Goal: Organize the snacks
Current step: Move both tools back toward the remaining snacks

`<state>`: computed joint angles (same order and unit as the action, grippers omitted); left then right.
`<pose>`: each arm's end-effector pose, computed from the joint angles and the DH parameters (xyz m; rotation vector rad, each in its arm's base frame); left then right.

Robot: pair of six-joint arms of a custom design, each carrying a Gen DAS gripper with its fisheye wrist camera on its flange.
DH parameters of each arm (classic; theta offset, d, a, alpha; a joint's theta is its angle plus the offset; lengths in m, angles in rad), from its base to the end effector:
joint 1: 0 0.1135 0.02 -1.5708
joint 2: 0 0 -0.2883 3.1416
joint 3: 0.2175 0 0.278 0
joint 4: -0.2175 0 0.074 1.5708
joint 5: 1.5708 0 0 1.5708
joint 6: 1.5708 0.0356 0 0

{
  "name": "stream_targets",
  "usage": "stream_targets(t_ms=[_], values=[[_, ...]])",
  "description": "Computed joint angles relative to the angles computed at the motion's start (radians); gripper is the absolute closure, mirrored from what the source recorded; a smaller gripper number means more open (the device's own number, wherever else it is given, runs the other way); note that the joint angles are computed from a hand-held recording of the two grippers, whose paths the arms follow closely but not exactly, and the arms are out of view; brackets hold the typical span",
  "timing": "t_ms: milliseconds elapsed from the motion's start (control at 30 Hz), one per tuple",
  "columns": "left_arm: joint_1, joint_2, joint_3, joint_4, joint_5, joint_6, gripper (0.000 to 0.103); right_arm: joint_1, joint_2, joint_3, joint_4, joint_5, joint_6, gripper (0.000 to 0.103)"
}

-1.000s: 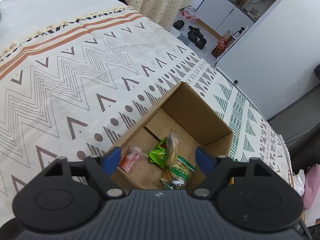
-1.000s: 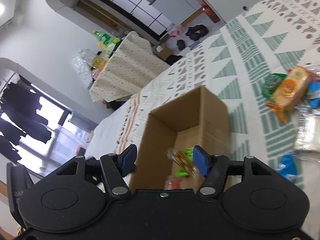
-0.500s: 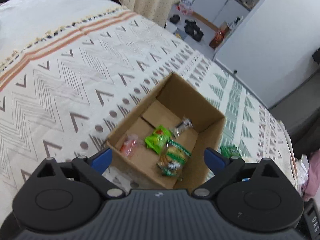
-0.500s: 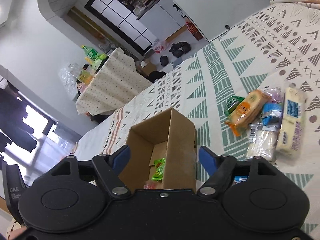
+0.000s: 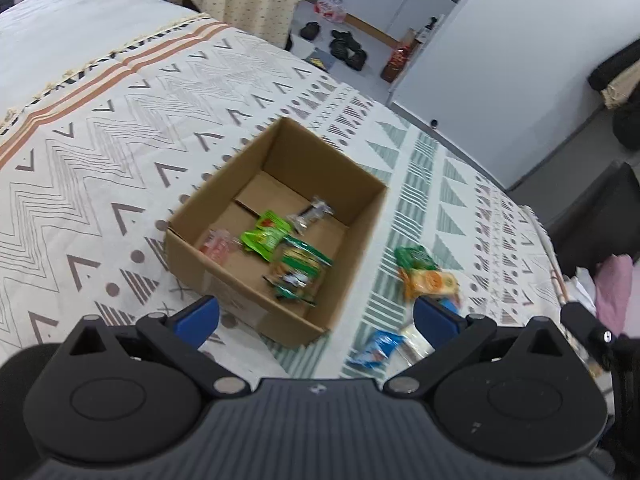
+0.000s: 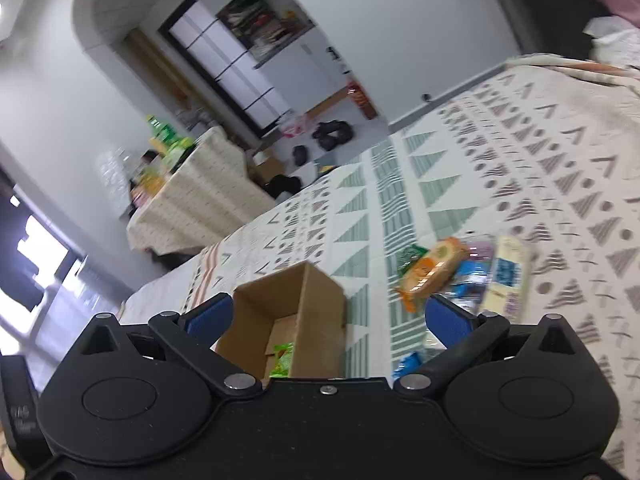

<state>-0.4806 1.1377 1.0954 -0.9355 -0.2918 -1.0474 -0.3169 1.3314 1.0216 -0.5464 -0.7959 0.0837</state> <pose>0.2115 -0.0987 0.3340 -0.8086 2.3741 -0.2637 0.2866 -0.0672 0.2932 0.1005 2.2487 0.8319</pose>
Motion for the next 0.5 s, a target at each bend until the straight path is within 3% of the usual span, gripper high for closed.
stream_targets(t_ms=[500], values=[[-0.186, 0.001, 0.035, -0.042, -0.104, -0.106, 0.0, -0.185, -0.01, 0.107, -0.216, -0.042, -0.115, 0.0]])
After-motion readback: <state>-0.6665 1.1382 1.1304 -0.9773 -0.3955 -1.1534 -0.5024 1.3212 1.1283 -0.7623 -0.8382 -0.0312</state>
